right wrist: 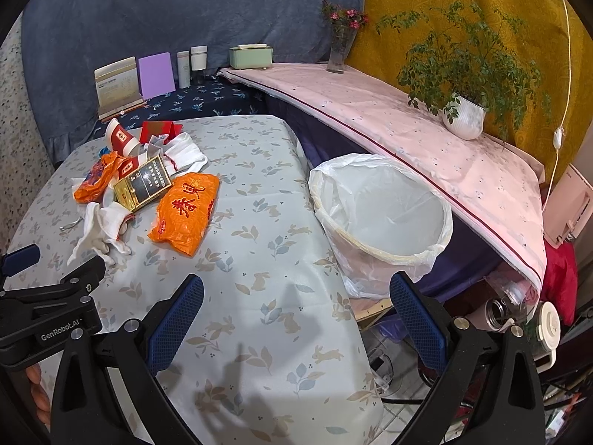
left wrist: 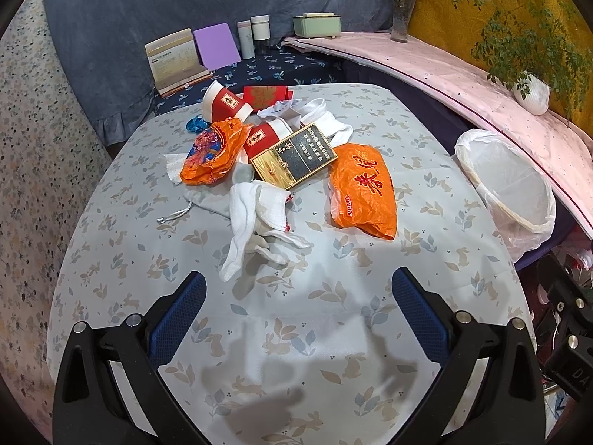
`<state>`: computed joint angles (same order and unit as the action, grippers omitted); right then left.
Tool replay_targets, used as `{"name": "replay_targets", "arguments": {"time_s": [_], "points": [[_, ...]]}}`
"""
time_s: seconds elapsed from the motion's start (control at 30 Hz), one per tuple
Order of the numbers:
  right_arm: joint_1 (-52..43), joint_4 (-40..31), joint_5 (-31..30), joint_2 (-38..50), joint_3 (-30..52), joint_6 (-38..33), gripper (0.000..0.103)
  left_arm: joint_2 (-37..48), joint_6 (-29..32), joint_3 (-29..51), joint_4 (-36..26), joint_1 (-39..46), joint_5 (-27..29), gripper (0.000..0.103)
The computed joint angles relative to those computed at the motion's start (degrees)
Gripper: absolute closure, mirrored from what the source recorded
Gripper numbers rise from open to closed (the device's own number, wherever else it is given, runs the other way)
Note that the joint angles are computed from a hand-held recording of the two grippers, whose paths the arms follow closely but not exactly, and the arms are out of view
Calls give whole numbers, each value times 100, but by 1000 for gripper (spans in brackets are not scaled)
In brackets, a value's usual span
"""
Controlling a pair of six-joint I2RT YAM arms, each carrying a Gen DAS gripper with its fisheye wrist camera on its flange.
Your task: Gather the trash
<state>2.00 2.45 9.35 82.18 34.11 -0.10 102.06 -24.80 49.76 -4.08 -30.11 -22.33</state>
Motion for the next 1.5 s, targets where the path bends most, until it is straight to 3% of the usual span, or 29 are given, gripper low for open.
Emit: {"name": "replay_targets", "arguments": {"time_s": [1.5], "points": [[-19, 161, 97, 102, -51, 1, 7, 45, 41, -21, 66, 26, 60, 7]]}}
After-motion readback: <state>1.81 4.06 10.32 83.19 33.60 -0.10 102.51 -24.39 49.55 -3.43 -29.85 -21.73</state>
